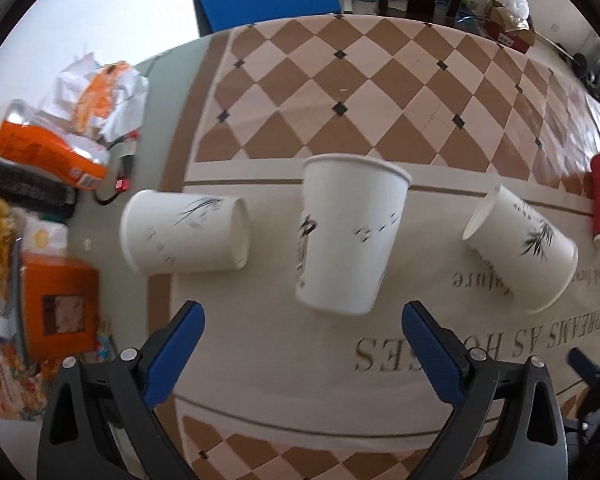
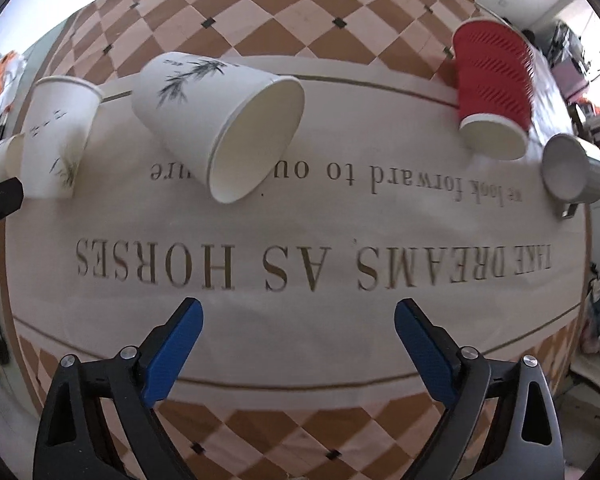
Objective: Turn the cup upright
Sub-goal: 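Move the left tool to the upside-down white bird-print cup and close on it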
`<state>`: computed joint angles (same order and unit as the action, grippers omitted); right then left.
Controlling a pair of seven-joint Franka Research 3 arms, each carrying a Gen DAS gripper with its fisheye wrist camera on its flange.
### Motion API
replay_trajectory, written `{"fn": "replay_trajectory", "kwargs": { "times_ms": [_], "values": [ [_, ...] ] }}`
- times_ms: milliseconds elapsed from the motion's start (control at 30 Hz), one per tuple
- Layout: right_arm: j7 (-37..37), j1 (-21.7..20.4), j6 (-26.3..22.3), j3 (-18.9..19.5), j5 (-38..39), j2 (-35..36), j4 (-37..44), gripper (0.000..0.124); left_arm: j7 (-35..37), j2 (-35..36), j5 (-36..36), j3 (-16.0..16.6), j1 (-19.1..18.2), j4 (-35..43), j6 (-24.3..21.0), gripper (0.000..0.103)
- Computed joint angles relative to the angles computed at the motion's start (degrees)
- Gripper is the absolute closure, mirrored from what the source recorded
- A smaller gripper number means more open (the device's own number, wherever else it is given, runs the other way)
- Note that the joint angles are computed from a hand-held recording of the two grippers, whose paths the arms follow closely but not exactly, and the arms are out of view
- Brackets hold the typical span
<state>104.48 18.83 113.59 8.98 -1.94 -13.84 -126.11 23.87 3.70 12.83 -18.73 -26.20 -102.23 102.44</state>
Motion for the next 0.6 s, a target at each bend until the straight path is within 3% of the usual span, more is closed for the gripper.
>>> {"fn": "replay_trajectory", "kwargs": {
  "times_ms": [100,167,367,467,600],
  "values": [
    [1.2,-0.1,1.0,-0.1,0.3,2.1,0.6,0.033,1.7,1.2,-0.7,0.4,0.6,0.2,2.2,0.011],
    [2.2,0.0,1.3,-0.3,0.6,3.3,1.2,0.036,3.0,2.2,-1.7,0.7,1.0,0.6,3.2,0.024],
    [4.2,0.2,2.3,-0.9,1.2,6.2,2.5,0.042,5.8,4.7,-2.2,1.2,1.7,1.4,4.0,0.03],
    [4.9,0.5,2.6,-1.1,1.0,7.3,3.1,0.042,7.2,5.5,-2.6,1.5,2.1,1.6,4.4,0.045],
    [5.5,0.7,2.5,-1.3,0.9,7.3,3.2,0.042,7.8,5.6,-1.6,1.8,2.3,1.4,5.2,0.045]
  ]
}}
